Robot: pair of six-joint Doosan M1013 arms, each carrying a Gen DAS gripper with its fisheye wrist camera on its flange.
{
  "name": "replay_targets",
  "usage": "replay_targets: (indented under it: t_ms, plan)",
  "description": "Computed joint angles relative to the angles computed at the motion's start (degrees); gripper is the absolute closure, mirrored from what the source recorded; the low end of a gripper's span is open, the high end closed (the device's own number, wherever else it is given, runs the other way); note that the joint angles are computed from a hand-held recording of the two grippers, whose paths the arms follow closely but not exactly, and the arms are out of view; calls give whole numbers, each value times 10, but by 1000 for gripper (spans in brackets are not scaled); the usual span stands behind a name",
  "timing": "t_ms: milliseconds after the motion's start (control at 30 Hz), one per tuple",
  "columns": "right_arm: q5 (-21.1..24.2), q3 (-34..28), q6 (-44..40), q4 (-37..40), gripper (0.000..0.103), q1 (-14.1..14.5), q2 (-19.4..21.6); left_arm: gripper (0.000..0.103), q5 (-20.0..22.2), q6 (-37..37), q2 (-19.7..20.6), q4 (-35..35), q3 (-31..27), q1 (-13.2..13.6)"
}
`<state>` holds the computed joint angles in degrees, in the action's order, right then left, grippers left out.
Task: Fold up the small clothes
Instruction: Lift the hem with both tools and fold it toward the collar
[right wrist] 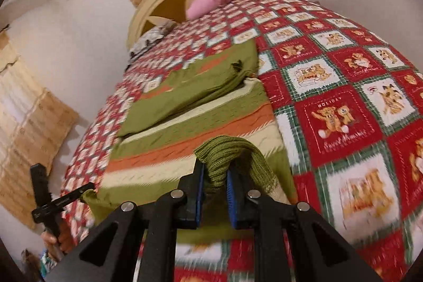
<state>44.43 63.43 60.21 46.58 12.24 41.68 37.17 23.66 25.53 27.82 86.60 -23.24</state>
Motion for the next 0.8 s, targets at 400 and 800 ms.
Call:
replay_targets:
  t_ms: [400, 800]
  plan:
    - [-27, -4, 12, 4, 78, 6, 14, 49, -48, -46, -41, 73, 61, 10]
    - [-142, 107, -161, 160, 47, 2, -60, 52, -87, 77, -2, -24, 37, 4]
